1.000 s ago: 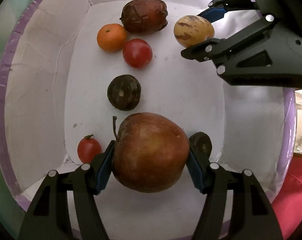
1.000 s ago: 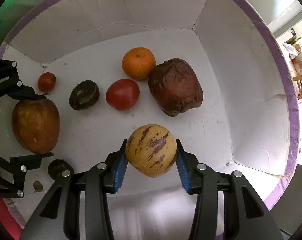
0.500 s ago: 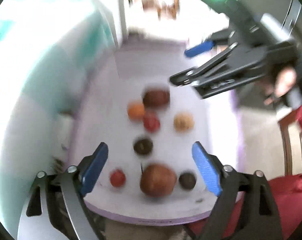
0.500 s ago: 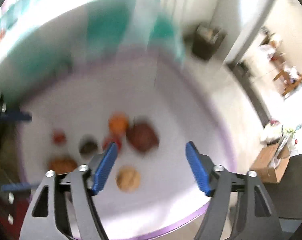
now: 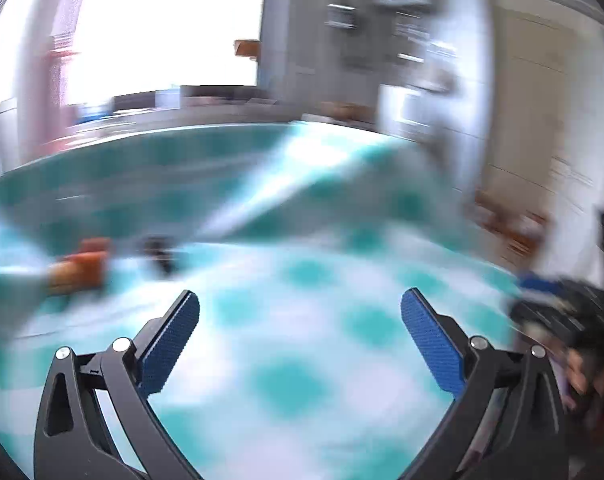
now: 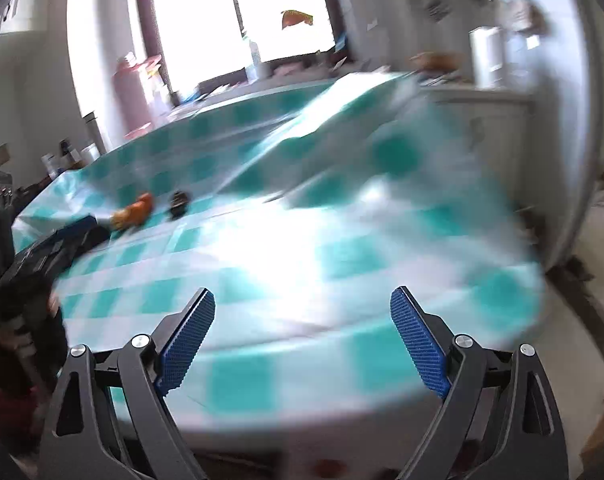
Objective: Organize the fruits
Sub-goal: 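Move both open tools back to the fruit pile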
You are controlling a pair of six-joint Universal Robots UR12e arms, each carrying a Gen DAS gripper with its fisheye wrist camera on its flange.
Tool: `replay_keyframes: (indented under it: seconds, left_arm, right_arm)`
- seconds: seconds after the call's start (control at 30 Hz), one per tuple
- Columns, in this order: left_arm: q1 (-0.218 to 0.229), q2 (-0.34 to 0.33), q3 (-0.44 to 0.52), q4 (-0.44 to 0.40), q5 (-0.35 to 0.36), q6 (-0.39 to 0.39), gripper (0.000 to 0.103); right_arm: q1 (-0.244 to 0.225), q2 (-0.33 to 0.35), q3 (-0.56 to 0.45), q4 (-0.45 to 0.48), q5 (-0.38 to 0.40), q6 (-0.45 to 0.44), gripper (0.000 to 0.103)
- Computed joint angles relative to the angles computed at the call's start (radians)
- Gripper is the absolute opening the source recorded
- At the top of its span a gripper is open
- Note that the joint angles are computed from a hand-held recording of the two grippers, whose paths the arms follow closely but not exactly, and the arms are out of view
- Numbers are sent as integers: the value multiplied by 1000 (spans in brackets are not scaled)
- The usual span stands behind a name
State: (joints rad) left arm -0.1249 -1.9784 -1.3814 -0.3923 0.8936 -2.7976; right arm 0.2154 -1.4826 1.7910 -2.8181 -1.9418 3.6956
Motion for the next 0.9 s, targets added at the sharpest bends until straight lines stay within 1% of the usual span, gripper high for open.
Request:
replay_keyframes:
  seconds: [0.03,0.07,0.1,0.13,0.2,0.23,0.27,0.37,0.4,0.43,0.47,0.5,0.53,0.57,0.6,0.63,0.67,0.73,0.8,0.83,0.9]
  left_arm:
    - [13,-22,35,22,60,-58,101]
    - [23,-39,59,34,97,-92,101]
    - [34,-57,106,18,134,-121,101]
    - [44,-80,145,12,186,-153,101]
    - [63,-128,222,-5,275,-212,101]
    - [73,-151,255,-12,299,-232,101]
    - [83,-170,284,-16,338,-268,101]
    - [115,-201,319,-3,373,-354,101]
    - [126,-203,317,12,381,-385,101]
    - [137,-207,311,29,394,-438,101]
    - [144,-201,303,26,400,-479,101]
    - [149,-197,297,19,406,-522,101]
    - [159,-191,290,23,418,-587,101]
    - [162,-193,288,35,430,-619,101]
    - [166,-189,278,52,455,-656,101]
    - [167,-185,273,58,481,-674,101]
    - [169,-186,274,59,491,-683,101]
    - [171,-182,269,60,493,-699,101]
    - [168,-178,263,62,505,-693,101]
    - [169,-178,261,65,507,-688,101]
    - [167,-178,262,63,506,-680,101]
  right_arm:
    - [0,36,-41,13,41,-5,87]
    - [0,59,-77,34,64,-12,87]
    - [4,84,-114,58,83,-23,87]
    - [7,119,-160,78,114,-49,87]
    - [13,174,-227,99,151,-90,87]
    - [20,213,-282,138,167,-105,87]
    - [26,237,-309,154,178,-111,87]
    - [27,332,-446,240,260,-135,87]
    - [27,357,-483,265,271,-137,87]
    - [29,400,-549,306,284,-141,87]
    - [32,433,-600,330,291,-143,87]
    - [32,456,-635,344,297,-143,87]
    - [34,492,-693,369,304,-138,87]
    - [34,522,-741,385,310,-128,87]
    - [34,548,-783,398,318,-114,87]
    - [33,581,-836,406,329,-96,87]
    - [32,608,-879,410,337,-83,87]
    - [29,663,-965,415,357,-52,87]
    - [28,707,-1038,442,358,-24,85]
    - [27,732,-1081,462,355,-9,80]
    - [21,762,-1133,481,375,13,75]
